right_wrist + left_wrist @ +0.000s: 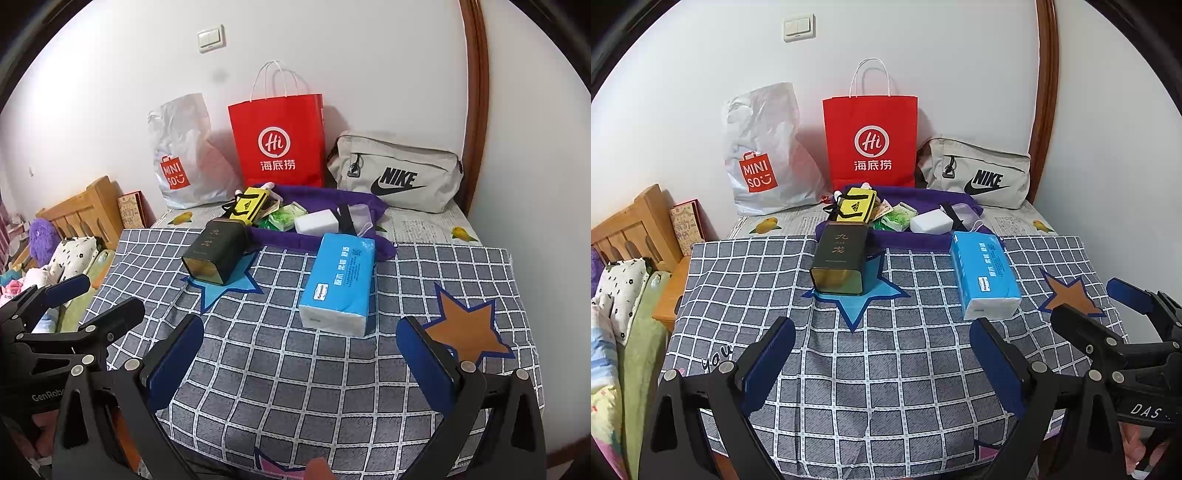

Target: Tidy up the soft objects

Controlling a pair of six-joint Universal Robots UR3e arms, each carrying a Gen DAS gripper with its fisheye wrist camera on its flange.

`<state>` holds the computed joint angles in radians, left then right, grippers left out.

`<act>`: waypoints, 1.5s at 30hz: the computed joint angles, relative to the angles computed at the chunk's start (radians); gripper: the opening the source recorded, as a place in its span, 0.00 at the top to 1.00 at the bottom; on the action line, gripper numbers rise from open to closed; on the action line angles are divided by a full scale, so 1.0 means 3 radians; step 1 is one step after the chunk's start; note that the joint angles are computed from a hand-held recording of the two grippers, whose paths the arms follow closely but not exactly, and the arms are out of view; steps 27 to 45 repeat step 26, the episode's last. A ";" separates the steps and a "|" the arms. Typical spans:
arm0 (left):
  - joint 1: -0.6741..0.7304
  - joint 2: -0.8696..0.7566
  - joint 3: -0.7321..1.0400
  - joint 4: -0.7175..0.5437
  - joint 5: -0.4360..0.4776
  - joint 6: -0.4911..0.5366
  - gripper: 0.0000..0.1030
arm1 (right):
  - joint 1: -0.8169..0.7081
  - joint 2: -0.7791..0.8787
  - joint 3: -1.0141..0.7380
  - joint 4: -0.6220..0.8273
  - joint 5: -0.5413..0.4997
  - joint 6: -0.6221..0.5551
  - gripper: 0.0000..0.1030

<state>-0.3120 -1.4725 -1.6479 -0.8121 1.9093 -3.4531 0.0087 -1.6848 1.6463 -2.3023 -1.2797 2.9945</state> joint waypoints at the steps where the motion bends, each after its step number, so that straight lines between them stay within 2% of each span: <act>1: 0.0001 -0.0001 0.0003 -0.0005 -0.0001 0.0003 0.07 | 0.0000 -0.0004 0.0001 0.0002 0.0001 0.0000 0.00; 45: 0.0020 -0.0026 -0.0076 0.0070 0.0028 0.0003 0.07 | 0.0008 0.0097 -0.0030 -0.0001 -0.0017 0.0013 0.00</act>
